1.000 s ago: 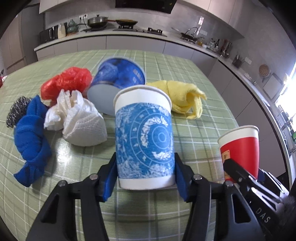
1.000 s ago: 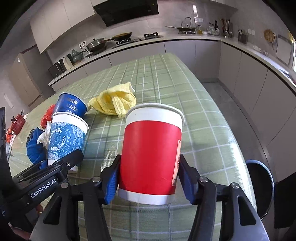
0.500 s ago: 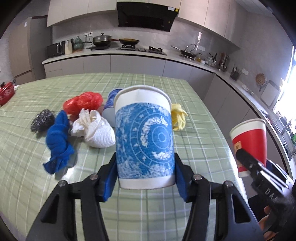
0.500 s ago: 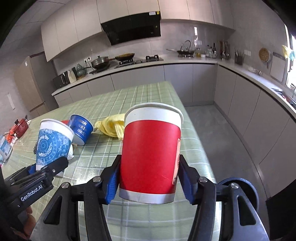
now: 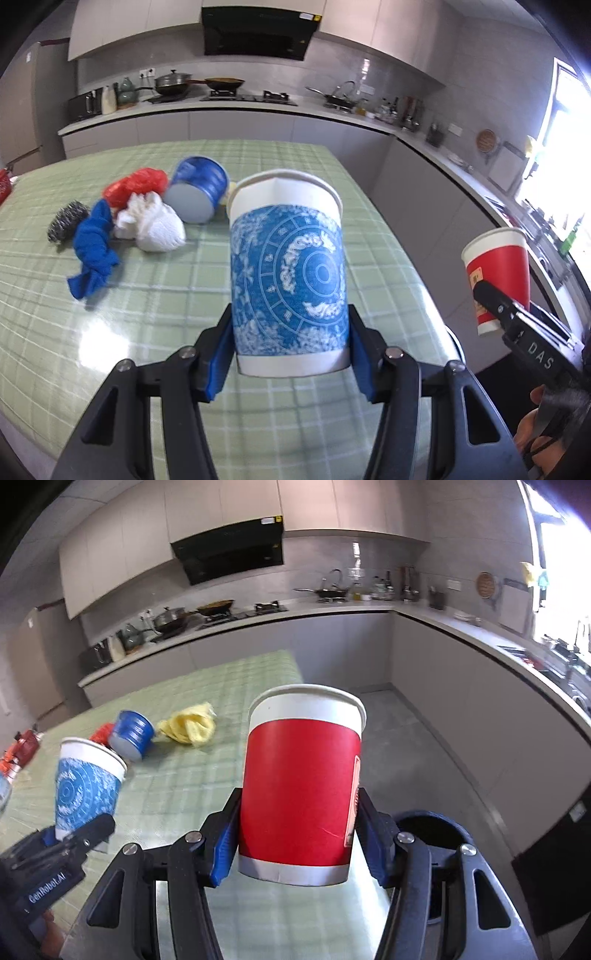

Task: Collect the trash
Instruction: 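Carry both cups over the black bucket and open both tools to drop them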

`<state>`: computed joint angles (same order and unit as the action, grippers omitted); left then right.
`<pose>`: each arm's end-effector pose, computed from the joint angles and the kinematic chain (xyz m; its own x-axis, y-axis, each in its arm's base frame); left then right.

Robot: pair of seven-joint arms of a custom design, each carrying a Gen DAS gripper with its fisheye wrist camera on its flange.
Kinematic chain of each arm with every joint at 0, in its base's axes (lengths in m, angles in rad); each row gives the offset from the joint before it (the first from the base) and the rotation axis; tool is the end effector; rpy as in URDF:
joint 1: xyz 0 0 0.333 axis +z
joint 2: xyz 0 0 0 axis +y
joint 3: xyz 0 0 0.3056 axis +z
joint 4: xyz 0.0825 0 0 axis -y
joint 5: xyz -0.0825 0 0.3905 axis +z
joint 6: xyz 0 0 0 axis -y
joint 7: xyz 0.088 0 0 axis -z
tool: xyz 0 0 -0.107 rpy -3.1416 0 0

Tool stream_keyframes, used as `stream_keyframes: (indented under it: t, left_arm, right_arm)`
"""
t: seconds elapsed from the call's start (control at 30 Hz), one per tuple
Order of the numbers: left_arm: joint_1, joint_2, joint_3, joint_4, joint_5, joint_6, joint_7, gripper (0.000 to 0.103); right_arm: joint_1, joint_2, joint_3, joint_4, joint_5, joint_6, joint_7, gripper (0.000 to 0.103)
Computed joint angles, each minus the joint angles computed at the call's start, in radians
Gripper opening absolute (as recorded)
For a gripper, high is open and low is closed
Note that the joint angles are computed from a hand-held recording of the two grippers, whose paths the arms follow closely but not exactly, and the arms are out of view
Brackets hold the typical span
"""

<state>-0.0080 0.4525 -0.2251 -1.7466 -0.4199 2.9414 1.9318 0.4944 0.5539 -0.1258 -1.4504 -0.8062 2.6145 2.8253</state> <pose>0.6966 -0.1164 0.3892 -0.2246 -0.9556 0.1906 -0.7292 0.0351 -0.6834 0.6864 0.3034 0.4183 -0.2279 -0.9718 -0.0600 -0.6249 0.1932 -0.7564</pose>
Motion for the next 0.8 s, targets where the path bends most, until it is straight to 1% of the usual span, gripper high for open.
stream_keyframes:
  t: [0.07, 0.13, 0.2, 0.27, 0.4, 0.5, 0.53, 0.57, 0.6, 0.63, 0.7, 0.8]
  left_arm:
    - [0.012, -0.018, -0.023, -0.029, -0.019, -0.004, 0.019, 0.056]
    - [0.007, -0.039, -0.032, -0.055, -0.028, 0.003, 0.032, 0.056]
    - [-0.003, -0.057, -0.034, -0.075, -0.034, 0.013, 0.034, 0.056]
    - [-0.024, -0.073, -0.029, -0.092, -0.032, 0.03, 0.024, 0.056]
    - [-0.094, -0.085, 0.001, -0.114, 0.007, 0.074, -0.044, 0.056]
    - [-0.194, -0.08, 0.063, -0.113, 0.083, 0.099, -0.167, 0.056]
    - [-0.25, -0.074, 0.108, -0.106, 0.127, 0.1, -0.233, 0.056]
    - [-0.288, -0.066, 0.134, -0.094, 0.16, 0.09, -0.288, 0.056]
    - [-0.322, -0.056, 0.149, -0.081, 0.187, 0.08, -0.34, 0.056]
    - [-0.348, -0.045, 0.165, -0.067, 0.217, 0.073, -0.382, 0.056]
    - [-0.43, -0.009, 0.221, -0.022, 0.294, 0.05, -0.492, 0.056]
    - [-0.49, 0.031, 0.255, 0.026, 0.363, 0.034, -0.605, 0.056]
  right_arm:
    - [0.008, -0.047, -0.008, -0.07, -0.017, 0.0, 0.036, 0.06]
    - [0.009, -0.098, -0.01, -0.141, -0.047, 0.011, 0.079, 0.06]
    - [-0.004, -0.132, -0.004, -0.185, -0.073, 0.022, 0.1, 0.06]
    - [-0.024, -0.175, -0.001, -0.245, -0.103, 0.051, 0.135, 0.06]
    - [-0.083, -0.261, 0.004, -0.364, -0.172, 0.111, 0.178, 0.06]
    - [-0.148, -0.31, 0.011, -0.447, -0.201, 0.179, 0.171, 0.06]
    - [-0.177, -0.324, 0.011, -0.479, -0.202, 0.212, 0.154, 0.06]
    - [-0.207, -0.335, 0.015, -0.507, -0.184, 0.241, 0.123, 0.06]
    - [-0.237, -0.339, 0.02, -0.526, -0.155, 0.268, 0.085, 0.06]
    - [-0.275, -0.346, 0.021, -0.558, -0.119, 0.313, 0.031, 0.06]
    - [-0.319, -0.341, 0.026, -0.583, -0.06, 0.352, -0.061, 0.06]
    - [-0.408, -0.31, 0.068, -0.616, 0.121, 0.416, -0.285, 0.06]
